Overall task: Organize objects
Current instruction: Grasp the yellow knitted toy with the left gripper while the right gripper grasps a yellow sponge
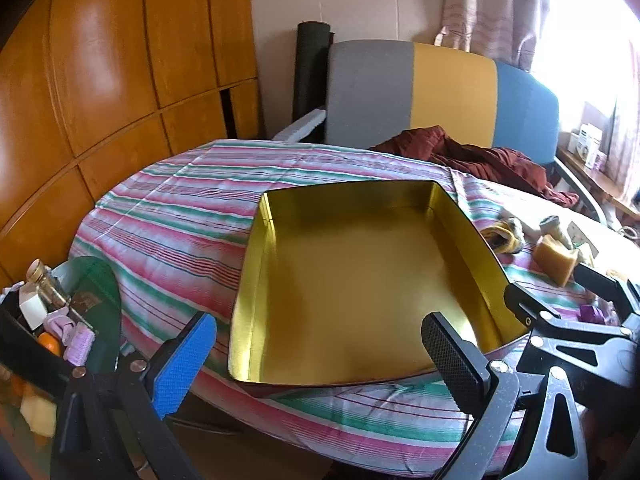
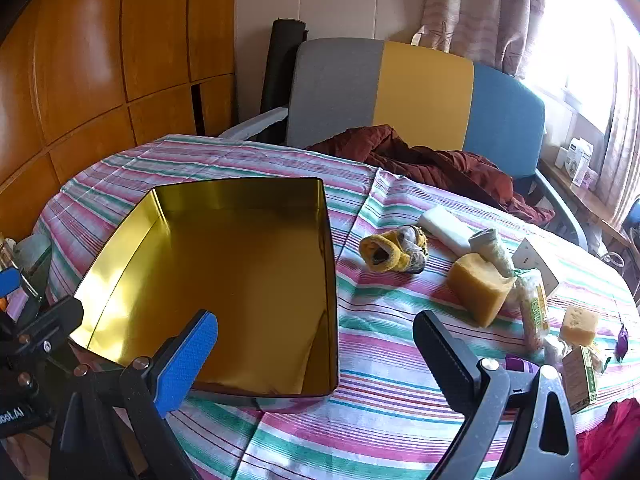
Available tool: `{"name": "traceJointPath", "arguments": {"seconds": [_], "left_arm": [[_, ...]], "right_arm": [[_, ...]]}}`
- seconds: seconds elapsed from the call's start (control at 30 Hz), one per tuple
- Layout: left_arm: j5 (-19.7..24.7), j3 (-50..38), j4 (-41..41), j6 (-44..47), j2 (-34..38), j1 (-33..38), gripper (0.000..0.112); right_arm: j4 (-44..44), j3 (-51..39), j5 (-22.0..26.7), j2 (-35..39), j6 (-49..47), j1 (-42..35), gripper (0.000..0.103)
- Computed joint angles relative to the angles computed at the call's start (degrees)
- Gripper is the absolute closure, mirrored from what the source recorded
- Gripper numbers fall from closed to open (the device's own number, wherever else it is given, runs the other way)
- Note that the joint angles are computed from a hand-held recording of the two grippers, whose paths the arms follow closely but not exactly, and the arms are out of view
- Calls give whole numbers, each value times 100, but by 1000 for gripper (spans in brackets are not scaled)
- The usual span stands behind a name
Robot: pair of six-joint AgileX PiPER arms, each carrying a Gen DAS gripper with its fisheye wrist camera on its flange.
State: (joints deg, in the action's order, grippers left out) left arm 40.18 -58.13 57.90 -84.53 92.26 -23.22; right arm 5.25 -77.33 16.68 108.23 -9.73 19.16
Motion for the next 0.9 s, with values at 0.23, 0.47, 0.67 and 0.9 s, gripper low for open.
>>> {"name": "traceJointPath", "arguments": {"seconds": [0.23, 0.47, 0.67, 0.9], "left_arm": [[-1585, 276, -1272, 1095, -189, 597, 10], [-1708, 83, -1617, 1542, 0, 481, 10], [-1777, -375, -2750, 3122, 271, 527, 10], [-1465, -1676, -3580, 4880, 985, 383, 10]], "right_arm": [[-65, 24, 10, 4, 141, -150, 3], [132, 75, 32, 6, 31, -409, 3], [262, 36, 97, 41, -34, -794, 3], [127, -207, 340, 218, 201, -1474, 3]]}}
